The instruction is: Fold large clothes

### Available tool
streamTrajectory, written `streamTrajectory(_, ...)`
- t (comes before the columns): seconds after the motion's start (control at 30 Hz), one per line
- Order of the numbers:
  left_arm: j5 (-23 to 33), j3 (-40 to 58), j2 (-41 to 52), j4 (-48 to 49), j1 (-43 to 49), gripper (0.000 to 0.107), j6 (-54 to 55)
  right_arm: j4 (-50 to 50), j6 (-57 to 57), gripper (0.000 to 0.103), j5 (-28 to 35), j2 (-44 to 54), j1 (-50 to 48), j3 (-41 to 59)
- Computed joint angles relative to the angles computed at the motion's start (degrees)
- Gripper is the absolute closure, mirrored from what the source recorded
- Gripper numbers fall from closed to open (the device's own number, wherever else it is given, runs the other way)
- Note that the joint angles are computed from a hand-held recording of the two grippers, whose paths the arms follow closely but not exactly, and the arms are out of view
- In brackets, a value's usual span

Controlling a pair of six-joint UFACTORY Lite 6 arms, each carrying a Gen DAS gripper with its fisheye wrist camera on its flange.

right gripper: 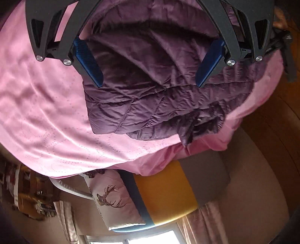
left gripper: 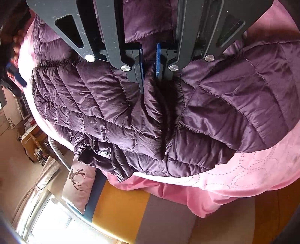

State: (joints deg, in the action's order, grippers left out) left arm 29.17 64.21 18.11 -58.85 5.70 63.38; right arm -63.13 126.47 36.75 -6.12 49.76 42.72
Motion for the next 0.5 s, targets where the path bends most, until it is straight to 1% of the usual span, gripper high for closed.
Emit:
streamTrajectory(0.03, -0.39, -0.95, -0.61, -0.03, 0.11, 0.098, 0.41, 1.83, -3.26, 0.005, -1.16, 4.06, -2.63, 2.46)
streamTrajectory(0.07, -0.91, -1.24, -0.64, -0.03, -0.15, 0.098, 0.37, 2.51, -4.12, 0.005, -2.59, 7.55, -4.43, 3.24)
streamTrajectory(0.13, -0.86, -2.18, -0.12, -2.0, 0.67, 0.098, 2.68, 1.56, -3.24, 0.005, -6.32, 12.96, -8.0, 2.79)
streamTrajectory(0.17, -0.59, -2.47, 0.04, -2.86, 0.85, 0.098, 3.35, -1.13, -0.36, 0.004, -8.46, 14.5, -8.79, 1.83)
streamTrajectory(0.2, -0.05, -2.81, 0.29, -4.1, 1.38, 0.098, 4.63, -4.55, 3.53, 0.004, -8.91, 15.83, -8.66, 1.34)
streamTrajectory(0.23, 0.22, -3.24, 0.41, -5.23, 1.74, 0.098, 5.85, -5.72, 5.01, 0.003, -8.19, 16.52, -8.14, 1.44)
streamTrajectory(0.3, -0.79, -3.81, -0.18, -4.78, 1.45, 0.096, 5.73, -4.3, 3.02, 0.002, -7.23, 17.84, -7.84, 2.81)
streamTrajectory(0.37, -4.05, -5.73, -4.22, -1.91, 0.49, 0.087, 2.24, -4.99, 3.65, 0.002, -7.52, 18.13, -8.08, 2.73)
streamTrajectory(0.4, -4.59, -6.77, -6.21, -3.05, 0.64, 0.086, 3.28, -5.54, 4.28, 0.002, -7.57, 18.04, -8.01, 2.33)
streamTrajectory(0.47, -2.16, -8.48, -11.16, -8.98, 2.47, 0.086, 9.1, -5.08, 3.82, 0.002, -7.1, 18.66, -7.71, 2.99)
streamTrajectory(0.5, -1.47, -7.98, -12.49, -9.4, 2.53, 0.086, 9.34, -4.66, 3.54, 0.002, -6.75, 18.75, -7.42, 3.21)
